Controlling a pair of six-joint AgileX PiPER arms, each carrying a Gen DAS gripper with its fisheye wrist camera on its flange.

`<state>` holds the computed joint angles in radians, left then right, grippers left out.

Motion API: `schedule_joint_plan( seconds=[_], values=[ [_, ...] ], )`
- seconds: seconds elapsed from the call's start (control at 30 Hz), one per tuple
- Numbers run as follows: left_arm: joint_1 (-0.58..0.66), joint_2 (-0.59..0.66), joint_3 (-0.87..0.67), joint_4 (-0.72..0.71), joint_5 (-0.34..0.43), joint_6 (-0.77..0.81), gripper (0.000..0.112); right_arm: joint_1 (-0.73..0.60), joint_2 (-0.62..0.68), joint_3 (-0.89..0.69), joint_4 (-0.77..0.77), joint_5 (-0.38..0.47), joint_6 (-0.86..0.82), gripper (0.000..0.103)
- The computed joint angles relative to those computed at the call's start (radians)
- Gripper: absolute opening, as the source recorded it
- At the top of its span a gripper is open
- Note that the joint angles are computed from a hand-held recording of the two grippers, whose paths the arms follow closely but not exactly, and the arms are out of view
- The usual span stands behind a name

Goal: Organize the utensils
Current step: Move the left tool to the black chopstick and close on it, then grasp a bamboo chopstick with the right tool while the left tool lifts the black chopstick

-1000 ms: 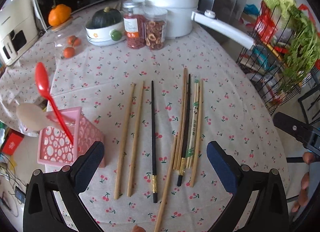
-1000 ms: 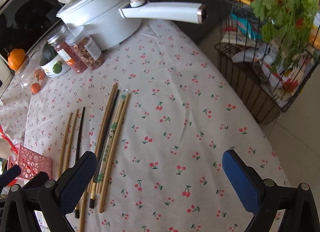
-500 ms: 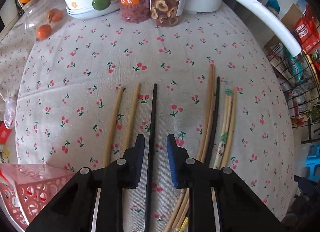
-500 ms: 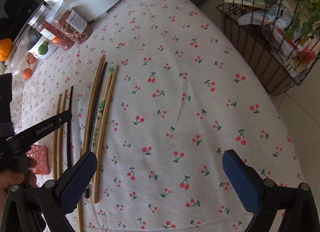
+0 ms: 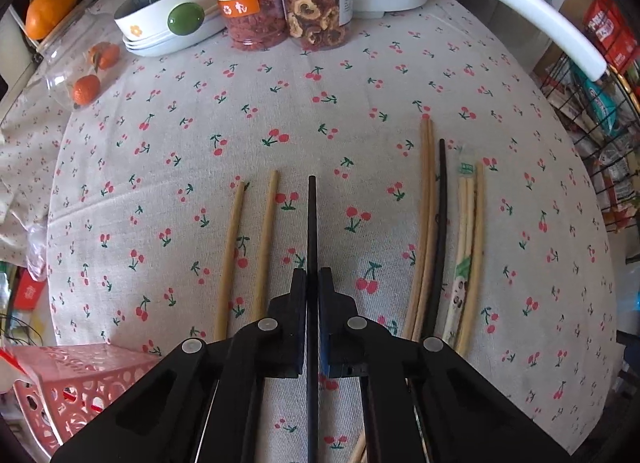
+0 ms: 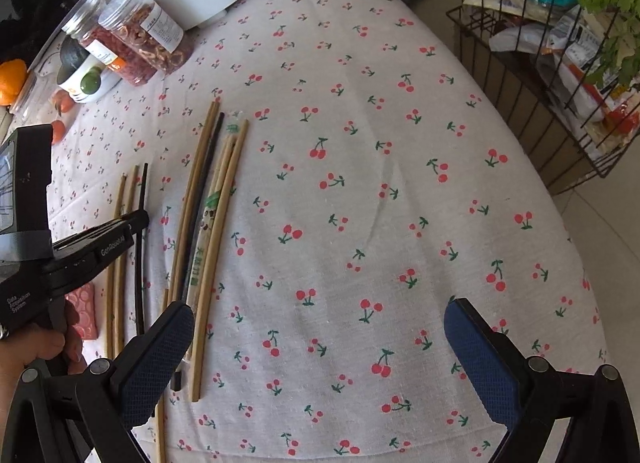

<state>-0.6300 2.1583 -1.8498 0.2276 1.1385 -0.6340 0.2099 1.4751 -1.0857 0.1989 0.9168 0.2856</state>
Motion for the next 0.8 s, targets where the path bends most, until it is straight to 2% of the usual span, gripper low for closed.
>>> schedule_joint_plan(
  seconds=[0.13,0.37,0.5,0.7,0.8],
  values=[
    [-0.035,-0.112,0.115,0.013,-0.055,-0.015,0.005,0.019,-0.018,0.002,-0.047,-0.007,0.046,0.102],
    [-0.100,-0.412,0.406,0.039,-0.172,-0.034,0.005,0.013,-0.047,0.004,-0.019,-0.010,0.045,0.103],
    [-0.162,-0.600,0.557,0.085,-0.200,-0.077,0.005,0.048,-0.089,0.014,-0.115,-0.009,0.118,0.103],
    [-0.225,-0.815,0.742,0.183,-0.237,-0.181,0.005,0.069,-0.125,0.035,-0.105,-0.017,0.123,0.103],
    [-0.190,-0.873,0.775,0.123,-0.254,-0.135,0.005,0.119,-0.126,0.042,-0.142,-0.023,0.158,0.103]
  ],
)
